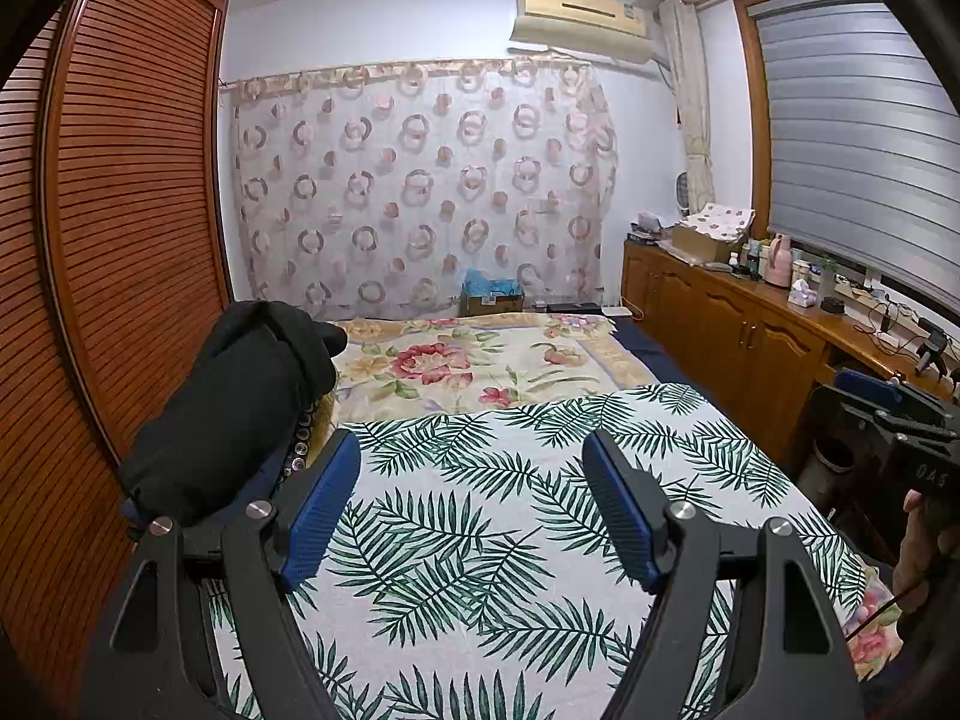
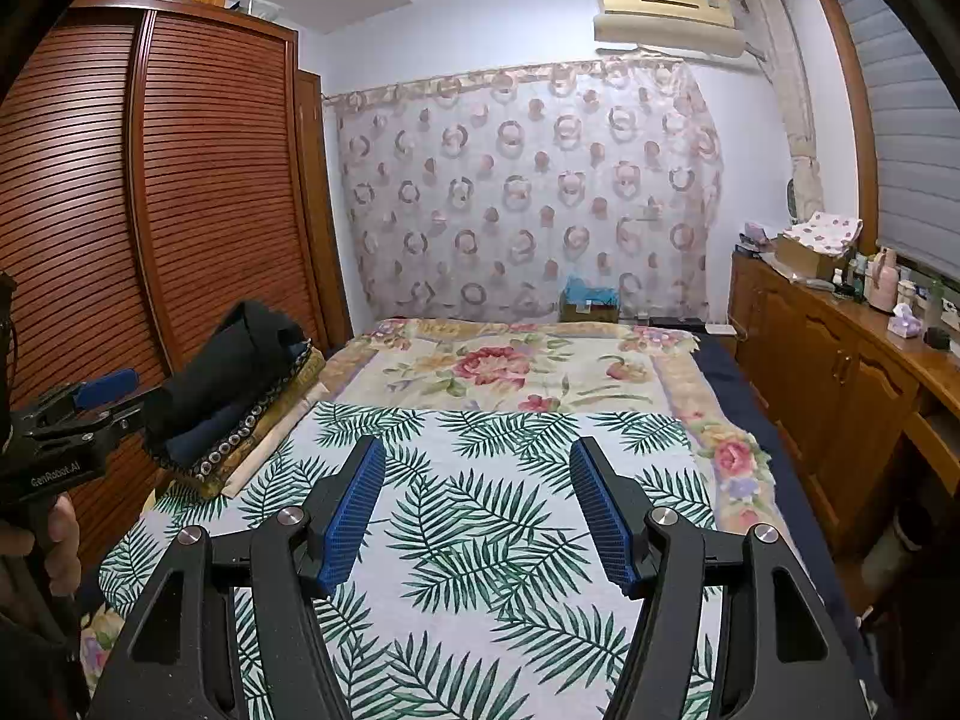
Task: Fold small clothes
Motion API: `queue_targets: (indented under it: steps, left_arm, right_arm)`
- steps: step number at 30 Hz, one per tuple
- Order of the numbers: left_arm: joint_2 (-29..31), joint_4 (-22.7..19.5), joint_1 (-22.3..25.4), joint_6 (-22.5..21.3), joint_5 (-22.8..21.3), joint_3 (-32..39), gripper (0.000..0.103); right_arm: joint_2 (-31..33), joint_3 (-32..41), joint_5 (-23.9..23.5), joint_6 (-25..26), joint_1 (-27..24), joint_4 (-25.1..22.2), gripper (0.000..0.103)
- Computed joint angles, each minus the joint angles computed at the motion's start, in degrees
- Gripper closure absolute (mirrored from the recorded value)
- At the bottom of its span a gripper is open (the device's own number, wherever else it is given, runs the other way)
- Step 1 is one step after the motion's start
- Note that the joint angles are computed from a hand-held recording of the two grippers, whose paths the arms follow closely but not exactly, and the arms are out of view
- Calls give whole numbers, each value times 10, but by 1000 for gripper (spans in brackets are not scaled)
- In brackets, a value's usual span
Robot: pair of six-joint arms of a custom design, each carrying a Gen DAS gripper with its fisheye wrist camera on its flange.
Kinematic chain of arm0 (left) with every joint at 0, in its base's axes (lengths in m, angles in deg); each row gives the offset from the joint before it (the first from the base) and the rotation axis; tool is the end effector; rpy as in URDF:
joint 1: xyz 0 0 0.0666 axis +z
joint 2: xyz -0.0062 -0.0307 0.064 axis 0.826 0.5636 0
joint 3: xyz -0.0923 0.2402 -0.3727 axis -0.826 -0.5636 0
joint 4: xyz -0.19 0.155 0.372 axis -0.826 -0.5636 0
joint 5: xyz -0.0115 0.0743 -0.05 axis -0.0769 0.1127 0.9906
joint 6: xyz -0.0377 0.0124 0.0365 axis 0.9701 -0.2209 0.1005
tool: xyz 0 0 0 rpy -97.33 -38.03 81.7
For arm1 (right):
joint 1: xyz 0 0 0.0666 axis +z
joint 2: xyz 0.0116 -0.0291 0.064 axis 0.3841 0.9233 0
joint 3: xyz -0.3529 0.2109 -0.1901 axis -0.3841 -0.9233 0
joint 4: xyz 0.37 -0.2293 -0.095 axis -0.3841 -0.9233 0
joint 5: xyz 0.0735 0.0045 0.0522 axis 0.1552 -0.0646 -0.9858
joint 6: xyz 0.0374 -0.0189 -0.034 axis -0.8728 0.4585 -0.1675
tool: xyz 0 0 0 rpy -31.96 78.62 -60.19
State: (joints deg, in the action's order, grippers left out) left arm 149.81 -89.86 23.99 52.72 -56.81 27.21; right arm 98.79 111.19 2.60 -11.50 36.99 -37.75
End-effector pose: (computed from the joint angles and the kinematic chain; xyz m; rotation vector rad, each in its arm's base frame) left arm 0.5060 -0.3029 0.5309 0.2814 1.9710 -0.1808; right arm 0.4288 0.1048 0.5315 -0.0649 1.8421 0.1083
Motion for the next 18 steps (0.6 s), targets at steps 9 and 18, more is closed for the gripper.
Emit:
queue_targets:
  steps: [9, 18]
  left_arm:
    - [0, 1, 0, 0, 1, -1, 26]
    - [1, -6, -1, 0, 0, 7, 26]
  right_arm:
    - [-2, -3, -11, 5, -10, 2, 37]
    - [-2, -1, -17, 9, -16, -2, 37]
